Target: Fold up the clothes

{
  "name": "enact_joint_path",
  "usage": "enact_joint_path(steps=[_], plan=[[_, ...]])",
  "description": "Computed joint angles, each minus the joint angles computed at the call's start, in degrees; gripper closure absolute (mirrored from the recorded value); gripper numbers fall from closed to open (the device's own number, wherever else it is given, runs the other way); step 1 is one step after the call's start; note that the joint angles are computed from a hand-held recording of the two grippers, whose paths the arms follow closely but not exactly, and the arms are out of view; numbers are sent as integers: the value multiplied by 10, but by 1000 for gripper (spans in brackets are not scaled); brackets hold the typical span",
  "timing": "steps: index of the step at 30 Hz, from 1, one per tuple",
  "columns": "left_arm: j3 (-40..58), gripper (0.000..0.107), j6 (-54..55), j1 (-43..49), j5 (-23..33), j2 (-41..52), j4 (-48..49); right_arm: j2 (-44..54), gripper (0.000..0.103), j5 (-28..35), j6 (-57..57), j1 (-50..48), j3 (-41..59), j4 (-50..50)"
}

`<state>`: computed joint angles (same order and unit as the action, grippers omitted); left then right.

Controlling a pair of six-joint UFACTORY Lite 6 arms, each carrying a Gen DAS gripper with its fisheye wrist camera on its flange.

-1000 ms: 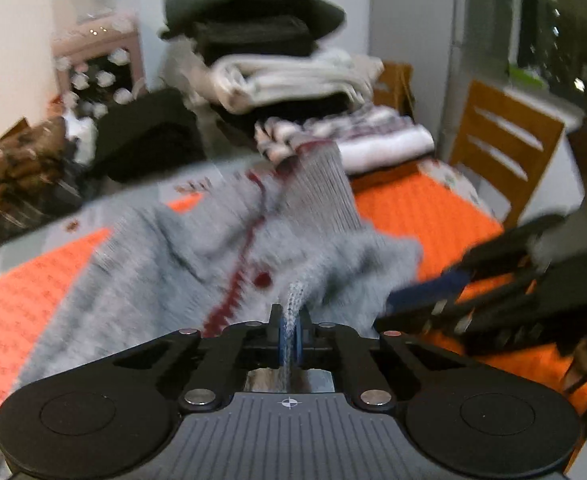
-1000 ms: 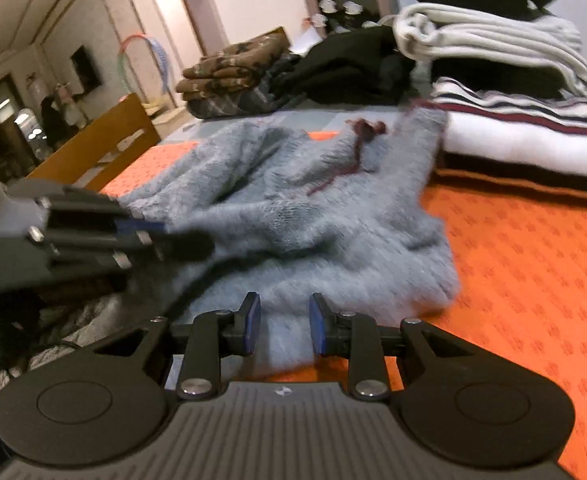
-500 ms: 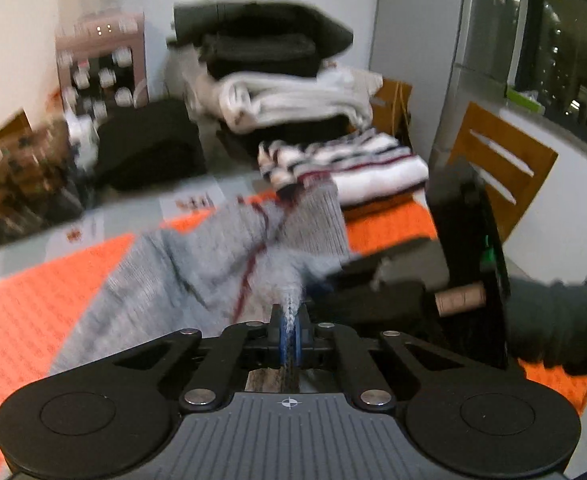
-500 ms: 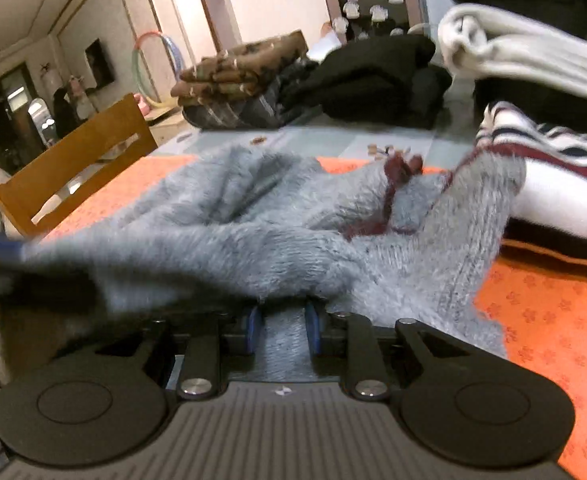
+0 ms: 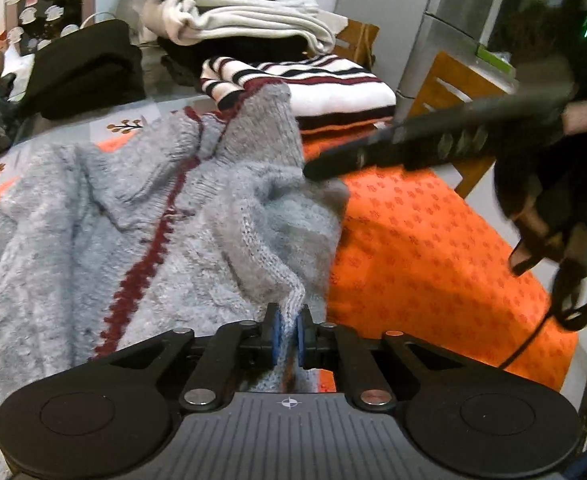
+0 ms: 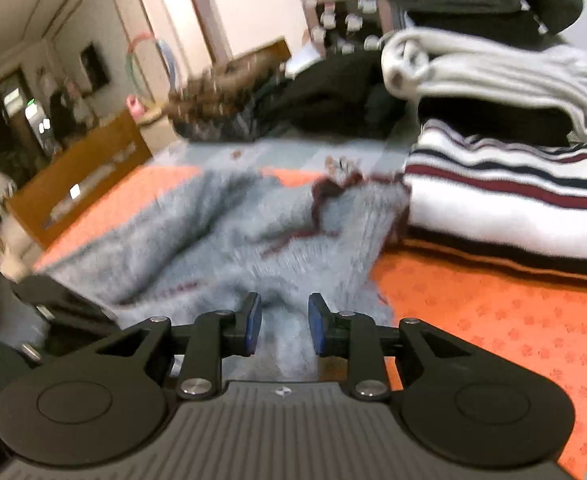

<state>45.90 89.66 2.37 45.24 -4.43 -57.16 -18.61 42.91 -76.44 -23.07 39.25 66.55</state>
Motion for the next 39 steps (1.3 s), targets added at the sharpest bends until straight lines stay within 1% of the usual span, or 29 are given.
enact_joint_path(steps=[2, 4, 6, 9, 11, 12, 13, 14, 17, 18, 19, 22, 24, 26, 27, 29, 31, 33, 34, 36, 37, 39], plan=[[-7, 86, 12, -8, -3, -2, -5, -15, 72, 7, -12, 13, -6, 34], [-17, 73, 29, -13, -3, -6, -12, -8, 72, 6, -36, 40, -9, 80], [-28, 67, 47, -17, -3, -15, -18, 11, 72, -11, -67, 73, -13, 116], [-34, 64, 57, 1, 18, -29, -18, 68, 74, -75, -104, 131, -10, 142], [-32, 62, 59, 22, 43, -37, -14, 99, 82, -131, -146, 149, -19, 168], [-30, 62, 59, 37, 59, -42, -11, 111, 89, -144, -184, 148, -27, 196], [-26, 62, 58, 58, 82, -49, -5, 111, 90, -133, -217, 136, -37, 226], [-23, 62, 60, 85, 107, -57, 1, 112, 91, -120, -226, 126, -41, 235], [-14, 61, 69, 174, 177, -81, 19, 73, 90, -110, -177, 121, -47, 203], [-10, 61, 72, 205, 198, -87, 25, 53, 87, -108, -162, 123, -50, 193], [-5, 61, 75, 237, 218, -91, 31, 34, 86, -107, -146, 126, -54, 183], [10, 62, 79, 322, 256, -92, 48, -12, 86, -105, -100, 147, -65, 161], [20, 64, 79, 365, 272, -83, 61, -41, 84, -105, -79, 168, -76, 155], [30, 64, 76, 400, 282, -70, 75, -58, 78, -109, -74, 198, -90, 162], [33, 64, 77, 415, 285, -66, 81, -64, 73, -116, -73, 217, -96, 166], [34, 64, 88, 444, 290, -65, 90, -68, 72, -157, -49, 259, -101, 148], [42, 63, 105, 489, 313, -62, 100, -81, 72, -179, -1, 277, -105, 116], [55, 63, 121, 535, 334, -53, 112, -112, 70, -181, 51, 277, -115, 89], [62, 63, 129, 557, 343, -47, 118, -131, 68, -180, 93, 272, -120, 63], [76, 62, 144, 606, 364, -34, 131, -159, 66, -171, 169, 255, -125, 19], [84, 61, 151, 632, 374, -27, 138, -167, 61, -163, 204, 243, -125, 1], [92, 58, 162, 686, 388, -18, 149, -164, 59, -140, 271, 218, -117, -32]])
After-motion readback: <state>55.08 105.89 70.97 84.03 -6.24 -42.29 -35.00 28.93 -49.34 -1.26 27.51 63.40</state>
